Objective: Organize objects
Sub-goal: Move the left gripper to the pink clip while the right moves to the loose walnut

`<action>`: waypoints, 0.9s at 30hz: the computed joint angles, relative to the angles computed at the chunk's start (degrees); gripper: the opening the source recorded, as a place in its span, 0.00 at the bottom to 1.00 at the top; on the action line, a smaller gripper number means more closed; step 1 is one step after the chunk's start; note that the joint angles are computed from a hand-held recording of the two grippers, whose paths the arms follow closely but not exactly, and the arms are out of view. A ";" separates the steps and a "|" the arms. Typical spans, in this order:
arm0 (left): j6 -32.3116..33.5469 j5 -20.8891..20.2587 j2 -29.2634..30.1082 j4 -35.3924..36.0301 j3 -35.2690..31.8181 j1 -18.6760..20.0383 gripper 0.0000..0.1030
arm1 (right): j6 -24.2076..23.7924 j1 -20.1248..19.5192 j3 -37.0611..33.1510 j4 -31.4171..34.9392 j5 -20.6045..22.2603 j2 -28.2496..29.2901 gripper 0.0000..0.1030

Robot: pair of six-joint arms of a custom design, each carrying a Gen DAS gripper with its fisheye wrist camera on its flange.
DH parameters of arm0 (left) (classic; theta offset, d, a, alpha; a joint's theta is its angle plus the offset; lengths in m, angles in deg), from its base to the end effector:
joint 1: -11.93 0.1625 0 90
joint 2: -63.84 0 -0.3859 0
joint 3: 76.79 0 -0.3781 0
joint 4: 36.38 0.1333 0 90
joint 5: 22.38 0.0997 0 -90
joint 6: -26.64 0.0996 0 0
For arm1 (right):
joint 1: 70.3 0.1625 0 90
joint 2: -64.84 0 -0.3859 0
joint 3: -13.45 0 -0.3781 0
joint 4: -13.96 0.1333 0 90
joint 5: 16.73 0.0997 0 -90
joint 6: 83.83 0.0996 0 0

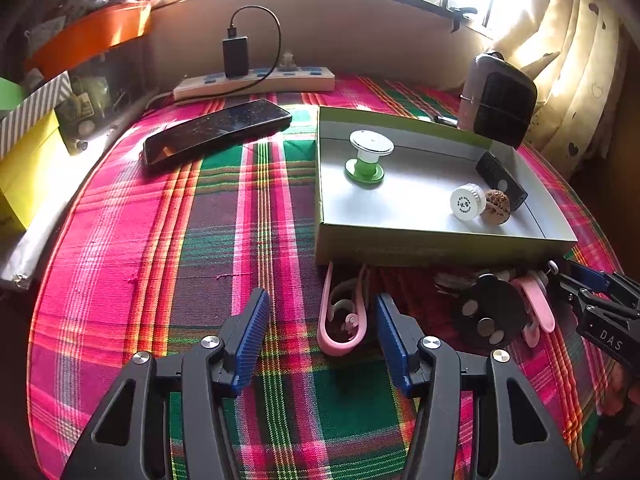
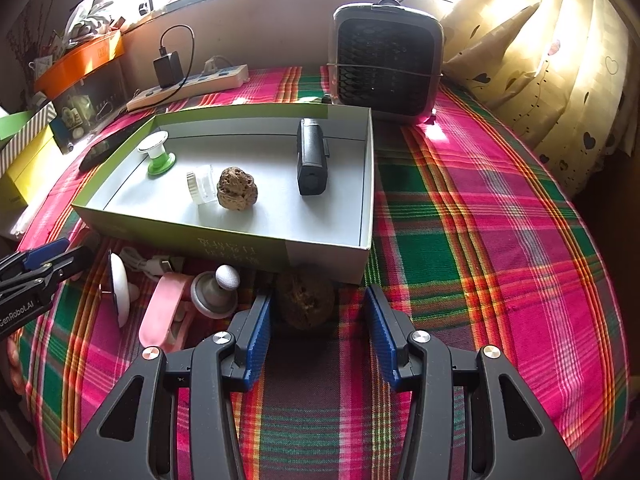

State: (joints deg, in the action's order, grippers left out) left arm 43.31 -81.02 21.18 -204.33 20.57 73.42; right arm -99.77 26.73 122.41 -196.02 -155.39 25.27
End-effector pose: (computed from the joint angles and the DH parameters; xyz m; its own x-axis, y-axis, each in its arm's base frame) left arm -0.1368 -0.6397 0.0766 -0.6870 0.4491 -0.5713 0.6635 0.7083 -0.2410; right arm 0.1247 -0.5334 0.0897 -0.6773 0.3028 0.6705 -0.2742 0.7418 -0.6120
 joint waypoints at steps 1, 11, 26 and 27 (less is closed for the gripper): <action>0.01 0.00 -0.01 -0.01 0.00 0.02 0.50 | -0.06 0.00 0.02 -0.02 -0.02 -0.02 0.44; -0.40 0.46 -0.13 -0.60 -0.05 0.21 0.35 | -0.06 0.00 0.18 -0.73 -0.17 0.02 0.30; -0.51 0.55 -0.15 -0.70 -0.60 0.71 0.21 | -0.09 -0.02 0.22 -0.87 -0.13 0.10 0.29; -0.54 0.46 -0.18 -0.67 -0.61 0.75 0.21 | -0.09 -0.02 0.22 -0.87 -0.13 0.10 0.29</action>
